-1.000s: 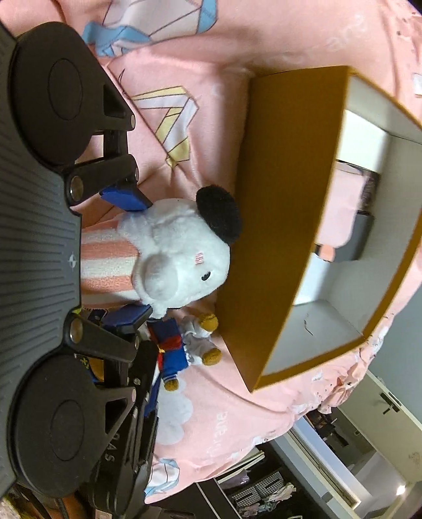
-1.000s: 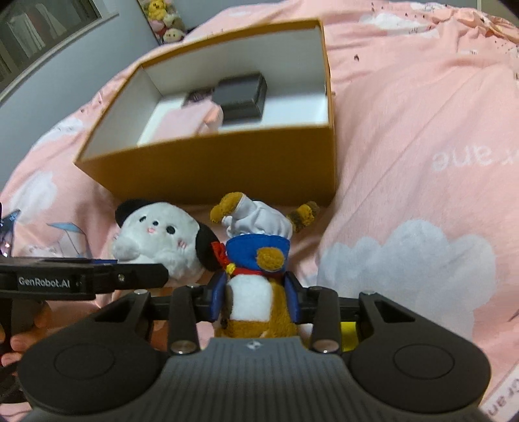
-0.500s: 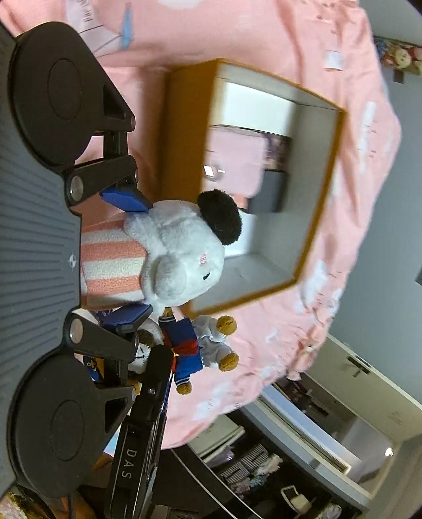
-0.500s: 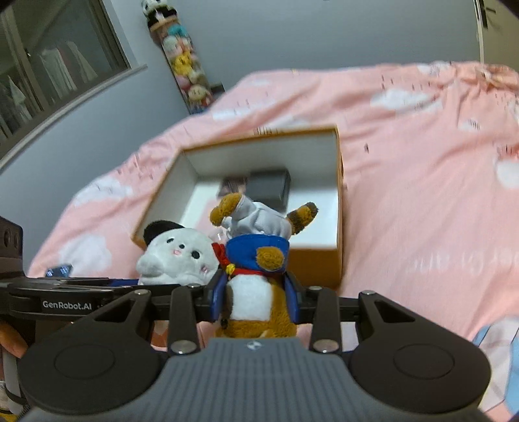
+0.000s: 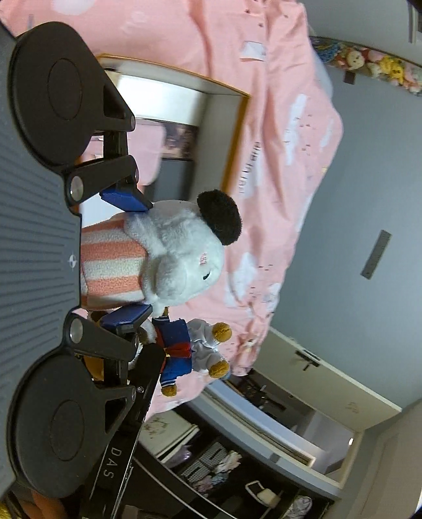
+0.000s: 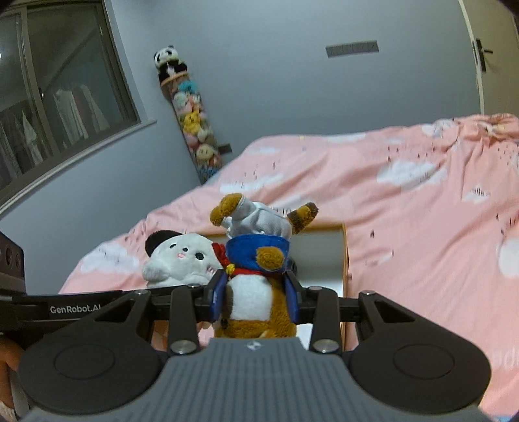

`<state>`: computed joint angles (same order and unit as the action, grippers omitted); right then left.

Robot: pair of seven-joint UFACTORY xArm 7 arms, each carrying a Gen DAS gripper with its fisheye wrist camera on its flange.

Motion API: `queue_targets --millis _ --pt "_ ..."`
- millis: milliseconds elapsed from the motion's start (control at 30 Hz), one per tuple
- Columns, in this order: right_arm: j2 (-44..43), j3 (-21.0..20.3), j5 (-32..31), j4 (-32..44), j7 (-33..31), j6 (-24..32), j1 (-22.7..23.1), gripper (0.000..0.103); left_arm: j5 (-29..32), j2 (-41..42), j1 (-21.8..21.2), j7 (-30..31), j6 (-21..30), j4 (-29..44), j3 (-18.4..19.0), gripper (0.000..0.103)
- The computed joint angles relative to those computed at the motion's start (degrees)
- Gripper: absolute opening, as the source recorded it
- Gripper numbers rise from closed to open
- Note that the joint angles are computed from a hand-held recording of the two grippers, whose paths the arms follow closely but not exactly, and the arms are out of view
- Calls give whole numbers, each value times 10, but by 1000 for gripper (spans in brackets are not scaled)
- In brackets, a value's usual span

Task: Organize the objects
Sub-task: 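Lift the white plush with the left gripper while the right gripper lifts the duck plush, then lower the white plush with the left gripper while the right gripper lowers the duck plush into the box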

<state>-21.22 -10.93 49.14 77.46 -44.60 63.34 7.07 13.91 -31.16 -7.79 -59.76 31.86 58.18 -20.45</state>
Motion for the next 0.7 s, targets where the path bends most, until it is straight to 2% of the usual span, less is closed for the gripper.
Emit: queue_targets --millis 167,300,467,700 --pt "25 20 5 5 -1 -57 4 39 29 38 22 -9 -11 20 -9 69" --pt "51 39 -34 4 19 -76 -4 39 15 73 0 1 -12 17 11 69" --pt "74 54 -78 -4 39 -75 -14 39 -33 101 -42 37 -17 0 51 69" --pt "94 66 -96 1 38 -70 -18 39 -63 122 -59 72 -13 -1 70 69"
